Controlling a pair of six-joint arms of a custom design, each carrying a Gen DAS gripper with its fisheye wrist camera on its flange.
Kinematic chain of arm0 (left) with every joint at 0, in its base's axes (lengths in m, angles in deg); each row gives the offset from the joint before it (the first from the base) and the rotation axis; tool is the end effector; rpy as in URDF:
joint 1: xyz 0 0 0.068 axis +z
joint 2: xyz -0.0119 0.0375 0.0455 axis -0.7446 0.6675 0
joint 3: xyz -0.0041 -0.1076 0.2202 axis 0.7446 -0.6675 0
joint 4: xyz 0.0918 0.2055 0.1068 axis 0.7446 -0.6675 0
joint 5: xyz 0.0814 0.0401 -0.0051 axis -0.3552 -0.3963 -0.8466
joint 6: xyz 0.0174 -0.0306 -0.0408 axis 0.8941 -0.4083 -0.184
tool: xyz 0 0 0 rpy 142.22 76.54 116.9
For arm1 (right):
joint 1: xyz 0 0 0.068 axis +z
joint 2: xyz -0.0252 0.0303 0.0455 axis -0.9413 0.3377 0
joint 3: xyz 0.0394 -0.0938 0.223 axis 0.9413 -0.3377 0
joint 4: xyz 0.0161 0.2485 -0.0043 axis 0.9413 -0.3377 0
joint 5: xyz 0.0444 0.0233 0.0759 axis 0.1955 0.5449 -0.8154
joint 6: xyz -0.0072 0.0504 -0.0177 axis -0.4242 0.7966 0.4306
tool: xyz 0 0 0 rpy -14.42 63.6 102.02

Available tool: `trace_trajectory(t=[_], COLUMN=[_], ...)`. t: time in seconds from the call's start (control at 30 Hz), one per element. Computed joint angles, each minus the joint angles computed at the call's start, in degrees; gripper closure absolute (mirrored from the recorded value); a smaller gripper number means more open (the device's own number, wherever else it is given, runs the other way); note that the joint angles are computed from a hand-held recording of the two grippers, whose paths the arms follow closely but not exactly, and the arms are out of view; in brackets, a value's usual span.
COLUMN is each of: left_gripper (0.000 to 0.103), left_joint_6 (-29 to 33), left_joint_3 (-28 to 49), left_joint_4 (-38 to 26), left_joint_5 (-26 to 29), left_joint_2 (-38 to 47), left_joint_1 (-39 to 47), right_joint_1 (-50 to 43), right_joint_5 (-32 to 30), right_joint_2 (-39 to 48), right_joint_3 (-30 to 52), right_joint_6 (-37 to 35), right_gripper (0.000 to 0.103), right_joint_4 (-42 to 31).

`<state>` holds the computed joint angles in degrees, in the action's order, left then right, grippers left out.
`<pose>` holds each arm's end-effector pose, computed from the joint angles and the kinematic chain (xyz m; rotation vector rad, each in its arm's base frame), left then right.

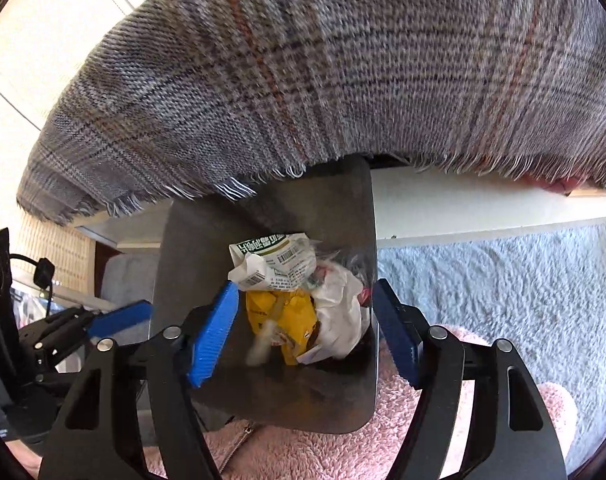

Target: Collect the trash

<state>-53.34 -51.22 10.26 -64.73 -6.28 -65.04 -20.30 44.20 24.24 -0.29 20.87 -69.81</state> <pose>0.1749 -0.0564 0.1470 0.0839 2.7621 -0.2702 0.2041 0.2408 0.1504 -0.2372 2.6769 0.4859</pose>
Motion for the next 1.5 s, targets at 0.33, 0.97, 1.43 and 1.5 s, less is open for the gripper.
trace_trajectory(t=[0.33, 0.97, 1.43, 1.5], left_gripper=[0.008, 0.008, 0.008, 0.008], left_joint_6=[0.52, 6.66, 6.98, 7.15], left_joint_3=[2.00, 21.73, 47.41, 52.58], left_joint_4=[-6.41, -15.46, -11.86, -12.17], left_joint_5=[-4.07, -2.93, -4.83, -4.28], left_joint_2=[-6.93, -8.05, 19.21, 24.42], left_joint_1=[-1.75, 10.00, 11.30, 11.41], right_joint_1=[0.64, -9.97, -21.07, -22.26], right_joint_5=[3.19, 4.17, -1.97, -2.47], right_joint_2=[-5.27, -17.76, 6.16, 11.05], right_joint_3=[0.24, 7.93, 40.33, 47.30], right_joint_6=[-0.27, -6.12, -20.35, -21.60], right_gripper=[0.003, 0.003, 0.003, 0.003], right_joint_4=[-3.37, -12.11, -19.35, -22.33])
